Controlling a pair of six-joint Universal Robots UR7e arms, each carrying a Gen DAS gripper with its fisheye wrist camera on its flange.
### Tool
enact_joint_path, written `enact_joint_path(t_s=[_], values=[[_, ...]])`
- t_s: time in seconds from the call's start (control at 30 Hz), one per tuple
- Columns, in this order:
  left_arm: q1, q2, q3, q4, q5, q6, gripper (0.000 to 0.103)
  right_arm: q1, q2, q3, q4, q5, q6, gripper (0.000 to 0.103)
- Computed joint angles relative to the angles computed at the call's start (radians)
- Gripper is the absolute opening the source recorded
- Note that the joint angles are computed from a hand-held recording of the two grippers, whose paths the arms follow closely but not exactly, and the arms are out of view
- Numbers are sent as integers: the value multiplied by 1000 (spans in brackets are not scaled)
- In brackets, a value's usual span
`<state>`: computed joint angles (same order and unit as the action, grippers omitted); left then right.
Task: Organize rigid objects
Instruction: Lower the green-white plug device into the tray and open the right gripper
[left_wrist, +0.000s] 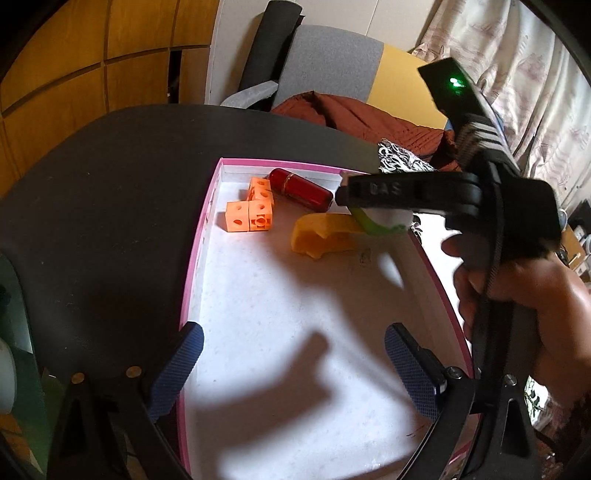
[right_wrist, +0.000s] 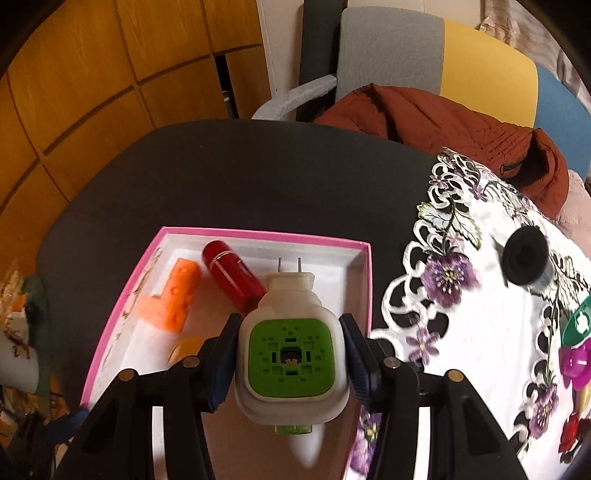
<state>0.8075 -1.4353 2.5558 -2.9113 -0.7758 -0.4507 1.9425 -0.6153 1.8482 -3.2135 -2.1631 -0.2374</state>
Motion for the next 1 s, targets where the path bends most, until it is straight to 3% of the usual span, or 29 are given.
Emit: enact_joint_path(t_s=[0.43, 0.83, 1.0], values=[[-3, -6, 4, -7, -7, -8, 99, 1, 24, -49, 34, -48, 6, 53], [-8, -5, 7, 2, -9, -21, 100, 41, 38, -11, -96, -128, -78, 53], [-9, -11, 8, 2, -6, -24, 100, 39, 0, 35, -149, -97, -72, 53]])
